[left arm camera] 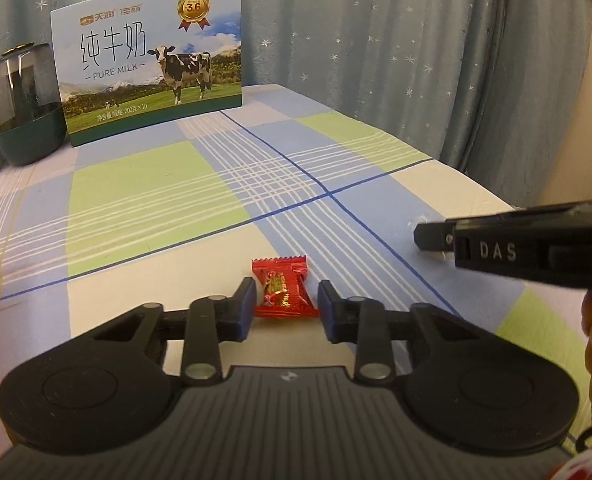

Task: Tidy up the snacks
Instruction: 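Lower the left tool onto the red-wrapped candy and close, then carry the red candy in the left tool while the right tool carries the brown candy over the tray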

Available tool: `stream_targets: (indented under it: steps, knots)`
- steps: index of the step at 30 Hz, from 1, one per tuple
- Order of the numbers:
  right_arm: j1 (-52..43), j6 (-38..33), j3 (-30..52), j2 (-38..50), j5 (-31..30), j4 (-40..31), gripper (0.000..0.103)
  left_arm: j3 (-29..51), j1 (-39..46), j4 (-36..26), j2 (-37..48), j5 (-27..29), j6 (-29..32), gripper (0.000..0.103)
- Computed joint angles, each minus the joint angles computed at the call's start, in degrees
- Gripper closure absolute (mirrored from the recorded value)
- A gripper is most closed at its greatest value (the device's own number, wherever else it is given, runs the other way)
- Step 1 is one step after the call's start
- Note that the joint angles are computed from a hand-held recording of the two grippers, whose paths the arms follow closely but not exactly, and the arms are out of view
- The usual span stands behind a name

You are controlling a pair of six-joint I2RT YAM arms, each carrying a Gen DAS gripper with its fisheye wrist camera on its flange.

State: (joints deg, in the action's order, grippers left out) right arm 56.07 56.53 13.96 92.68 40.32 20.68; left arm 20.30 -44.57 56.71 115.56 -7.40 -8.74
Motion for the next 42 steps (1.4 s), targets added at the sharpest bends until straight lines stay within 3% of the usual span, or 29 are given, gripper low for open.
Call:
stream_targets:
  steps: [20,23,27,29,30,32,38,42]
  knots:
    - [4.5,4.3,2.0,-4.1,1.4,-8.9,0.082,-6.1,-4.9,-5.9,-8.2,-4.4,-4.8,0.074]
    - [3.8,3.5,1.9,-4.3,1.2,-8.2,0.082,-5.8,-5.0,-6.8,-8.6,-4.5,-5.8,0.065]
    - [3.5,3.1,1.6,-3.8,1.1,-7.1,0.082,-5.0,-4.1,-5.7,-7.5,-4.1,-5.3,0.065]
    - [3.7,3.2,1.7,-3.8,1.1,-7.3,0.082,-4.6,-3.5,-5.5,-6.8,-3.5,-5.1,0.065]
    - [3.7,3.2,1.7,-3.7,1.1,-7.2,0.082,-4.4,-3.4,-5.5,-6.7,-3.5,-4.9,0.075]
    - [3.9,3.2,1.7,-3.5,1.2,-7.2,0.082,-4.4,-3.3,-5.5,-6.9,-3.2,-4.6,0.079]
    - [5.1,4.6,2.2,-4.2,2.1,-9.3,0.082,-6.6,-4.5,-5.5,-8.7,-5.1,-5.6,0.082]
    - [7.8,7.9,2.7,-7.1,3.3,-14.6,0.082,-9.0,-5.6,-5.9,-10.9,-6.6,-8.0,0.083]
